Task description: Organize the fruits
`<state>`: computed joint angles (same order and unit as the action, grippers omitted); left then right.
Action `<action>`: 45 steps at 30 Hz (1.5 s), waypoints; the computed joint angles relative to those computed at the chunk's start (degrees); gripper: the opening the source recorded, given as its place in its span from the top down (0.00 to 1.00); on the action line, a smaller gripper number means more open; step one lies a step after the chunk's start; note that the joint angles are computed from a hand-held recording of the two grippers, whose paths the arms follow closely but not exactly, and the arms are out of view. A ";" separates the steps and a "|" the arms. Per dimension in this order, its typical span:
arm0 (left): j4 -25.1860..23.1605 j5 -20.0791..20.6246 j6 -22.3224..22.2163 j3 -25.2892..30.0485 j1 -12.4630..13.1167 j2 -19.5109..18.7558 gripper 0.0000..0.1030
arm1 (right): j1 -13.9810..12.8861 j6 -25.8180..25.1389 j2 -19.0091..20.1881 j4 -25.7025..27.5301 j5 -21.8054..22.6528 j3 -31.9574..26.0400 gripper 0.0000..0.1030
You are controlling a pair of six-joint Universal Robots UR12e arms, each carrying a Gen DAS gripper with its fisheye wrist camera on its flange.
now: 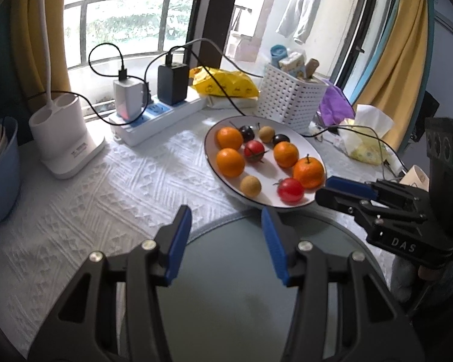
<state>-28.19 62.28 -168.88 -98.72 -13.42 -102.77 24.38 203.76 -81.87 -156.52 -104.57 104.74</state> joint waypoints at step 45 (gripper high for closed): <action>14.65 -1.69 -2.91 -13.64 4.59 14.00 0.13 | 10.97 1.27 -3.86 0.30 -14.27 -0.33 0.60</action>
